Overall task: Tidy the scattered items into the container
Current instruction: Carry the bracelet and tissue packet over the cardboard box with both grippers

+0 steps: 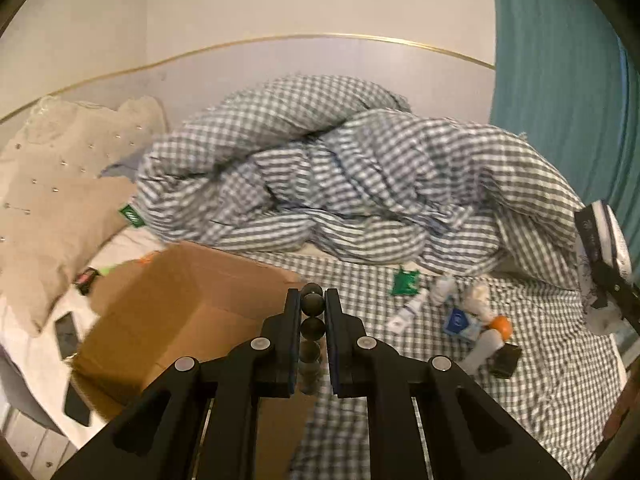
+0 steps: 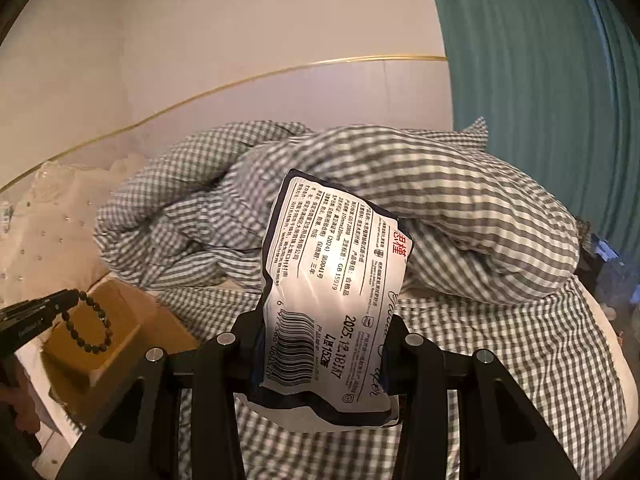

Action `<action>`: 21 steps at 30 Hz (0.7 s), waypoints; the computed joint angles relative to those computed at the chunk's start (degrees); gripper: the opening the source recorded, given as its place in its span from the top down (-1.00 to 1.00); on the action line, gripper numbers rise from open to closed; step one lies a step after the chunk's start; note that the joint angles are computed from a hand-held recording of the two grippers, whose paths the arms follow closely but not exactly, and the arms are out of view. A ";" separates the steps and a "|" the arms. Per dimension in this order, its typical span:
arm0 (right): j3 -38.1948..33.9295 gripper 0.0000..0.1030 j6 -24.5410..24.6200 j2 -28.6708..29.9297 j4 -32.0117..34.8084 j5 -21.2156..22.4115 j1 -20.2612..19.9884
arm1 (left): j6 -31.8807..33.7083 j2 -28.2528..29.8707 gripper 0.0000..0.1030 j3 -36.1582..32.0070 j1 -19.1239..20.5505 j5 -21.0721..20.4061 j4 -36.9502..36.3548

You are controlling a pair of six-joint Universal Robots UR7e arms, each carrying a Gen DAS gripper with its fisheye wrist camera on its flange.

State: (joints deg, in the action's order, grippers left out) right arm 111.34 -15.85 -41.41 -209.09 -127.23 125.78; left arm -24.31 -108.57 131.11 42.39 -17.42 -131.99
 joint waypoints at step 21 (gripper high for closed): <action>-6.36 0.19 -2.02 5.51 6.35 2.53 6.03 | -0.38 -8.54 0.57 -2.02 8.44 2.46 5.62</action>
State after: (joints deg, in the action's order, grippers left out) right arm 104.97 -17.87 -35.90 -202.73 -124.70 131.82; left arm -24.69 -117.11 129.09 50.84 -14.96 -126.37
